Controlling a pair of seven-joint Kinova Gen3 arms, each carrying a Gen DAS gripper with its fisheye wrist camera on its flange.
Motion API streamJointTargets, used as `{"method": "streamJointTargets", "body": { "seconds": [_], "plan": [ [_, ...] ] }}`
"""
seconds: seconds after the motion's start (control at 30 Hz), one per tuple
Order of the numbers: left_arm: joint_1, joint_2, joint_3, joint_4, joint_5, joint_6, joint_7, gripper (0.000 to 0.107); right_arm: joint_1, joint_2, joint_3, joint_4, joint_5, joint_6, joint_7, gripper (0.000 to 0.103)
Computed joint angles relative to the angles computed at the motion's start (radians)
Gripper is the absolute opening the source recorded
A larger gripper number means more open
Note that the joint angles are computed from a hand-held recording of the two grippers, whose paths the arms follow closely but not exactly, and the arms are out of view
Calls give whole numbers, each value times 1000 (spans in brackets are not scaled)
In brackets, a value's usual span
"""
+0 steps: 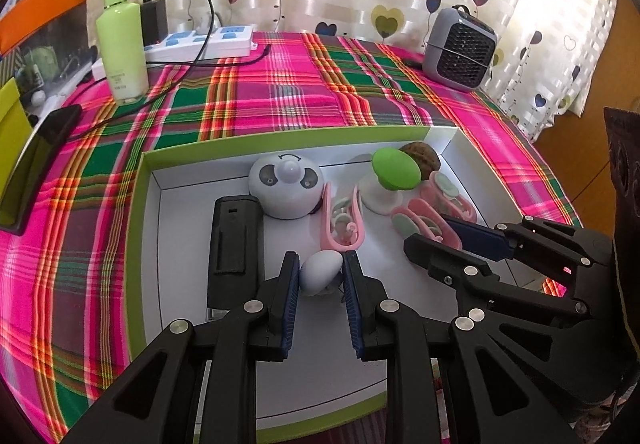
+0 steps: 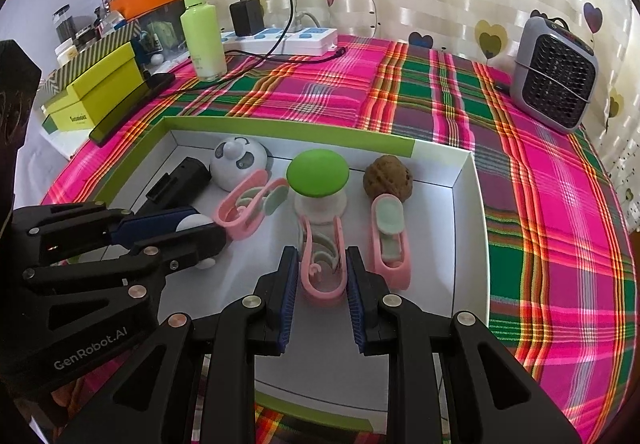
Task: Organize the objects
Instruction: 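Lower both held objects onto the box floor and open both grippers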
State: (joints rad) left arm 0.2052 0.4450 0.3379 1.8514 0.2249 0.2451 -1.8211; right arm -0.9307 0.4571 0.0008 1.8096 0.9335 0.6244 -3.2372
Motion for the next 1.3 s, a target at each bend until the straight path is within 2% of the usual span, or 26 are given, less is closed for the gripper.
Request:
{"method": "streamJointTargets", "body": {
  "seconds": [0.13, 0.7, 0.87, 1.1, 1.23, 1.3],
  "plan": [
    [22, 1, -22, -9, -8, 4, 14, 20, -1, -1, 1, 2, 5, 0, -4, 25],
    [26, 5, -24, -13, -22, 4, 25, 21, -3, 5, -2, -6, 10, 15, -8, 25],
    [28, 5, -26, -13, -23, 3, 26, 30, -4, 3, 0, -2, 14, 14, -21, 25],
    [40, 4, -43, -15, -32, 1, 45, 35, -6, 2, -5, -2, 18, 24, -24, 25],
    [39, 1, -46, -14, -36, 5, 51, 38, -11, -1, -4, 2, 27, 34, -45, 35],
    [35, -4, -41, -8, -35, 0, 49, 40, -10, -4, -5, 8, 33, 31, -59, 36]
  ]
}}
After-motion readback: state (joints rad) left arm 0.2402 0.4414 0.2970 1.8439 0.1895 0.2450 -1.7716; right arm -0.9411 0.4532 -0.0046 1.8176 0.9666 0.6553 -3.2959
